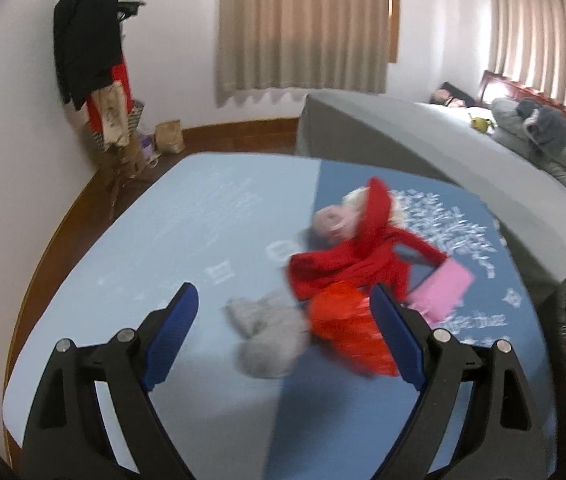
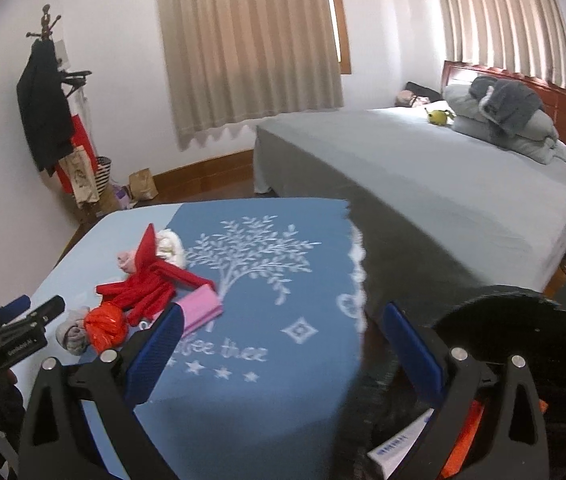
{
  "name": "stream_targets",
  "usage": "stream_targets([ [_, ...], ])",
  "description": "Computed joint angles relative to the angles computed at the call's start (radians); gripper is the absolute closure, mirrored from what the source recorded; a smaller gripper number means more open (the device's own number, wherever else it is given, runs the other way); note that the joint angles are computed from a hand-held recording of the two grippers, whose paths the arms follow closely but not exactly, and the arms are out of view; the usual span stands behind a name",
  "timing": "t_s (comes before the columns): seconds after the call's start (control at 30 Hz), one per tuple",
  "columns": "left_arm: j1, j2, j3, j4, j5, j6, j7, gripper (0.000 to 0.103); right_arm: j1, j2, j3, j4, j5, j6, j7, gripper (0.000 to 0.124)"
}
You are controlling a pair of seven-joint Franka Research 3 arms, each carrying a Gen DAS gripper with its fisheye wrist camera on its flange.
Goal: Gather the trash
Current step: 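Reach the left tool to the grey plush toy and grasp it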
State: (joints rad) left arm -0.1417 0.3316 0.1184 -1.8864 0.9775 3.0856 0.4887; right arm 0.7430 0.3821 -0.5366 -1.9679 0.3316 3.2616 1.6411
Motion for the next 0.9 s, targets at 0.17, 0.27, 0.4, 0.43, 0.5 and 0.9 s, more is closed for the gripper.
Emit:
stream_targets([
  [0.17,0.067,0.036,-0.06,0.005,-0.134,-0.019,0.127,0.018,-0.041,0.057,0.052,0.074,-0.027,-0.035,0.019,0.026],
  [0.27,0.092,0.056,-0.089,0.007,-0.214,-0.02,0.212,0.019,-0.063,0.076,0.075,0.099,-0.055,-0.056,0.042,0.026],
  [0.4,0.105,0.082,-0.114,0.016,-0.312,-0.034,0.312,0.024,-0.088,0.093,0.099,0.119,-0.098,-0.071,0.074,0.026],
  [0.43,0.112,0.087,-0.124,0.018,-0.338,-0.039,0.337,0.026,-0.092,0.094,0.102,0.12,-0.107,-0.073,0.081,0.026],
  [0.5,0.14,0.094,-0.158,0.014,-0.398,-0.03,0.398,0.03,-0.1,0.1,0.108,0.127,-0.124,-0.08,0.096,0.026],
  [0.9,0.288,0.122,-0.364,0.002,-0.678,0.01,0.714,0.066,-0.145,0.135,0.157,0.168,-0.2,-0.107,0.153,0.026],
])
